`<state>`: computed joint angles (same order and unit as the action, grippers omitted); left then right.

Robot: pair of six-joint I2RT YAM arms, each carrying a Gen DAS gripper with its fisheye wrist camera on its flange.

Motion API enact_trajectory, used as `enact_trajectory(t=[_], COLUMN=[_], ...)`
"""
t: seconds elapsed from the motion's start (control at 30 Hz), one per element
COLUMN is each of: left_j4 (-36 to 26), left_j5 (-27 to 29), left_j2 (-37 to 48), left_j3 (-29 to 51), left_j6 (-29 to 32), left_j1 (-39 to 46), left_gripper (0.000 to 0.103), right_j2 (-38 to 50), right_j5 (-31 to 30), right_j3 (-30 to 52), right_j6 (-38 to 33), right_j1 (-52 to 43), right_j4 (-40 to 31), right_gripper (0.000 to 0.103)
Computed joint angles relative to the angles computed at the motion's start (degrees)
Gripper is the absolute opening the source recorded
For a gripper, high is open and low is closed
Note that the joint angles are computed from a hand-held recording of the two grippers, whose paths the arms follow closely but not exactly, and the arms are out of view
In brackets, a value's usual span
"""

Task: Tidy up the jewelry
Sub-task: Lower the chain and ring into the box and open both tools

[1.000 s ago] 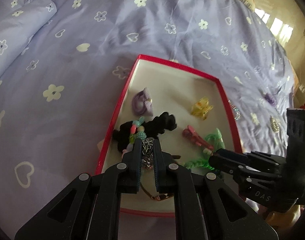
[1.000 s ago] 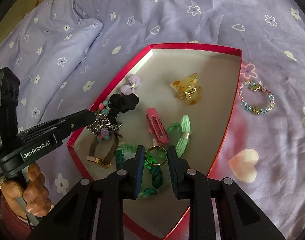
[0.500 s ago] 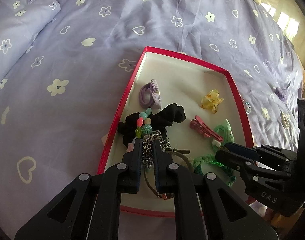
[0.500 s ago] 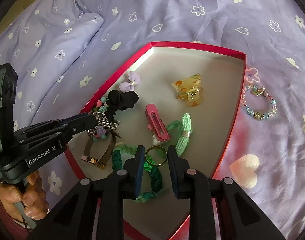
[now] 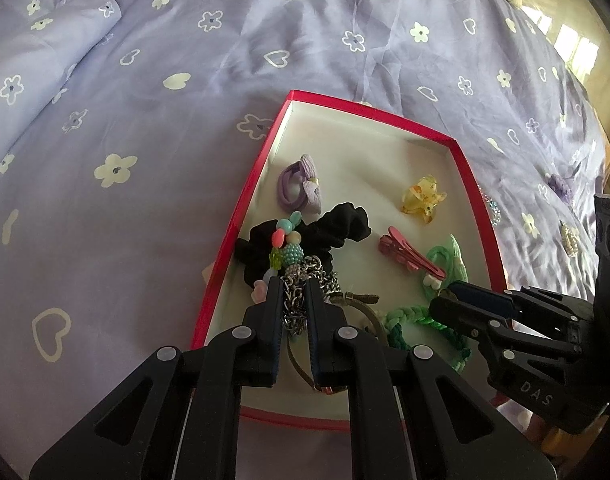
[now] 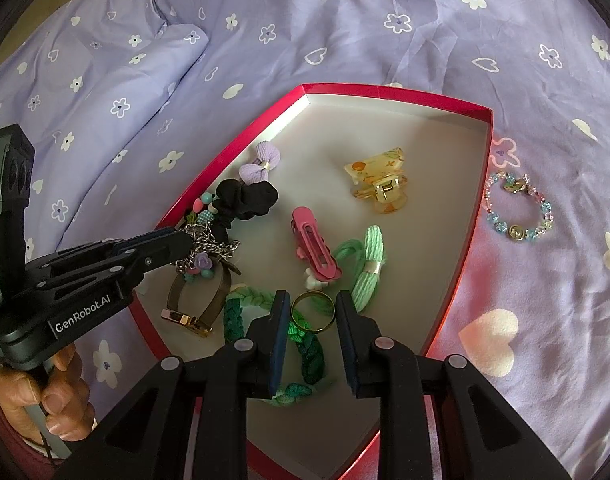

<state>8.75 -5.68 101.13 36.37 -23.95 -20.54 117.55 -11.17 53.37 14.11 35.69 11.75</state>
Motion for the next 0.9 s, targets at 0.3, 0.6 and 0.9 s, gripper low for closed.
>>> enact_trajectory(t=[0.3,0.6,0.9], left_j4=[0.26,0.27,0.51], left_j5=[0.30,0.32,1.54], left_j2=[-0.02,-0.24,-0.98], left_j3=[-0.20,-0.45,-1.30], left_j6=[0.13,-0.04,-0.49], left_j1=[0.18,0.14,0.09], left_gripper=[0.009,0.009,0.022], right_j2=[-0.31,-0.28,-0.70], right_j5=[-0.20,-0.30,-0.93], right_j3=[-0.11,-0.28,-0.85], right_j6=[-0.08,-0.45,-0.98], right_j1=[0.04,0.25,0.22], right_j4=[-0.31,-0.07,0.43], right_gripper=[0.027,0.030,0.038])
